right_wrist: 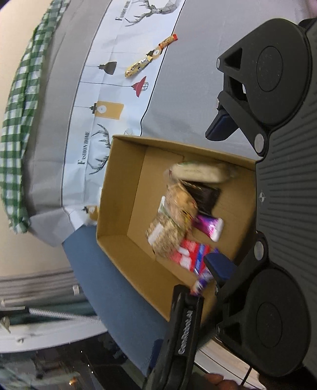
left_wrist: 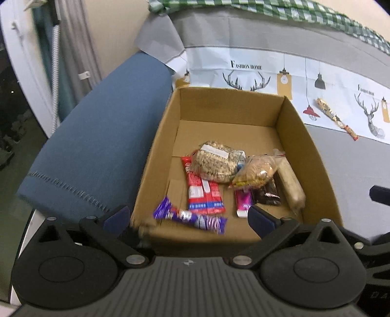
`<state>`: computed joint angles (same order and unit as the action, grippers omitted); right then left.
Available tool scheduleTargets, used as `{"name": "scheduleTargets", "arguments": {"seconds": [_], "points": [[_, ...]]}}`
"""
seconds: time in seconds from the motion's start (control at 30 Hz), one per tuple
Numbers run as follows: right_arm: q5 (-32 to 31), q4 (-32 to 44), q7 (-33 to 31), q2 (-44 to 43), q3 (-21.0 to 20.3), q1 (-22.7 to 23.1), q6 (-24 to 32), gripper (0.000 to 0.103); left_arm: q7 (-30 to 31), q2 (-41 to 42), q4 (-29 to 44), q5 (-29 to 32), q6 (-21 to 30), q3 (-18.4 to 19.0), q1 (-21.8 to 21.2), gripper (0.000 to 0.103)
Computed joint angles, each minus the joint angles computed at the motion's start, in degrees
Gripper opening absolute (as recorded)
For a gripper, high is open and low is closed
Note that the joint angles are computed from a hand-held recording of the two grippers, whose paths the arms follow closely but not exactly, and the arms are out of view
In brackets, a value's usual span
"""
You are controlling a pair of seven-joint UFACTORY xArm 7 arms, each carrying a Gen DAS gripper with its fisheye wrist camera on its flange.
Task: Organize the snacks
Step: 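Open both tools to drop the nut bag and corn snack bag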
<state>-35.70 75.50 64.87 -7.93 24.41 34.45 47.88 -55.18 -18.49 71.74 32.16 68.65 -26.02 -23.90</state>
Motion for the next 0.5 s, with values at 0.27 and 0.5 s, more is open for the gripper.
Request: {"name": "scheduleTargets", "arguments": {"seconds": [0.27, 0.5], "points": [[-8.09, -0.98, 5.81, -7.04, 6.03, -0.96, 4.17, 0.101, -4.28, -5.83, 0.09, 3.95, 3.04, -6.66, 0.72, 0.103], [-8.05, -3.85, 6.70, -13.70, 10.25, -4.21, 4.38, 0.101, -6.02, -6.90, 2.91, 6.18, 6.42, -12.62, 2.96, 0.103]]}}
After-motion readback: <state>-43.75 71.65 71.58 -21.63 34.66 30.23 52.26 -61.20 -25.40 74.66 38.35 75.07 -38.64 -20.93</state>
